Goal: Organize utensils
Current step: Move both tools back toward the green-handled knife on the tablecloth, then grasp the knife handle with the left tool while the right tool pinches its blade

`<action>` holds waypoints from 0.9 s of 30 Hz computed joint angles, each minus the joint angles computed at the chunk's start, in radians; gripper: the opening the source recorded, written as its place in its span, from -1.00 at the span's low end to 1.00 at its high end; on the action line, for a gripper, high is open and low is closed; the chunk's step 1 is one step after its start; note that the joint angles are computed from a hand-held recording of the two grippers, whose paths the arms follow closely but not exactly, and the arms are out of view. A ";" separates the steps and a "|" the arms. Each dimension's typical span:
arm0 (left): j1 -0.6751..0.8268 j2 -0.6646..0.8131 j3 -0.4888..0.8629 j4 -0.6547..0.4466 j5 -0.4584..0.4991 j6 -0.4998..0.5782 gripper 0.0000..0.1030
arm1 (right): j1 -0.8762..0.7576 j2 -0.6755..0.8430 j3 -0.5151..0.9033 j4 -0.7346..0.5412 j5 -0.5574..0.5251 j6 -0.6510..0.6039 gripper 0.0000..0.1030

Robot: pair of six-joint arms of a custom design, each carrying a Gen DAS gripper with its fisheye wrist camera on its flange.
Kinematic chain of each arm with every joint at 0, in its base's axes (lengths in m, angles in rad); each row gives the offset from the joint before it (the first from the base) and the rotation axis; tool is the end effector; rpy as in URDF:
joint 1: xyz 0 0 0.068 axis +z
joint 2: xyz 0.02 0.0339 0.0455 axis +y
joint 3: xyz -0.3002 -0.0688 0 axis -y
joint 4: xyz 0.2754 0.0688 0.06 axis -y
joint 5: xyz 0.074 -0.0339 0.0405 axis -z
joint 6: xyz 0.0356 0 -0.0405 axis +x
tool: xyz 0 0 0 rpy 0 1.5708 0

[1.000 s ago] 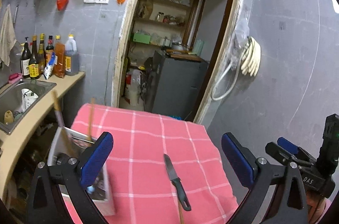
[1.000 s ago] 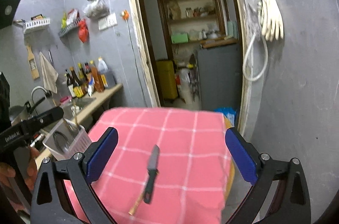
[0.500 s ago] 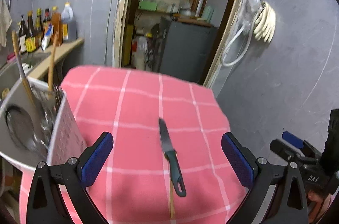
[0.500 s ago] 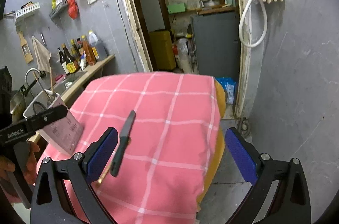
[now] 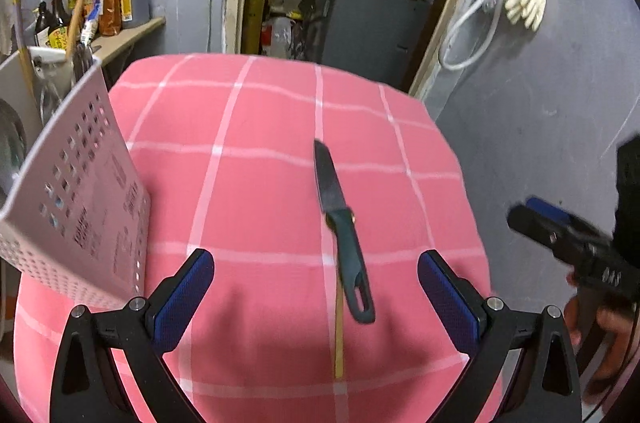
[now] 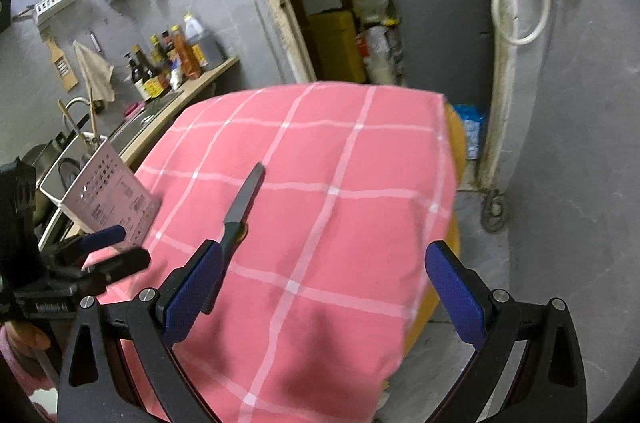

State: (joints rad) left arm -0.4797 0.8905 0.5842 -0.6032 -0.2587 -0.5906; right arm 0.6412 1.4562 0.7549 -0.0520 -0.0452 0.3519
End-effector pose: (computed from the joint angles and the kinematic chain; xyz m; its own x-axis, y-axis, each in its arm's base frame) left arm 0.1625 -0.0743 0.2355 -0.7524 -0.2154 -0.6225 -0.1351 0.9754 -0.1743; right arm 0.2512 0.1895 0.2049 -0.7297 -0.1150 -0.6741 -0.3968 0.8740 0.2804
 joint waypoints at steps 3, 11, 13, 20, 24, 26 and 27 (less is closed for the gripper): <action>-0.008 0.014 -0.015 0.000 0.019 0.003 0.65 | -0.003 0.066 0.031 0.025 -0.054 -0.010 0.90; 0.063 0.085 -0.060 0.047 0.176 0.033 -0.28 | 0.013 0.280 0.192 0.026 -0.187 -0.047 0.20; 0.081 0.108 -0.066 0.057 0.212 0.039 -0.42 | 0.019 0.336 0.245 0.012 -0.219 -0.055 0.08; 0.079 0.152 -0.055 0.072 0.243 0.049 -0.65 | 0.039 0.493 0.421 -0.061 -0.291 -0.084 -0.32; 0.070 0.177 -0.037 0.064 0.238 0.058 -0.69 | 0.051 0.552 0.495 -0.103 -0.314 -0.090 -0.34; 0.074 0.203 -0.017 0.058 0.236 0.078 -0.69 | 0.062 0.578 0.530 -0.126 -0.315 -0.096 -0.36; 0.069 0.211 -0.011 0.053 0.230 0.082 -0.69 | 0.065 0.588 0.543 -0.136 -0.313 -0.098 -0.36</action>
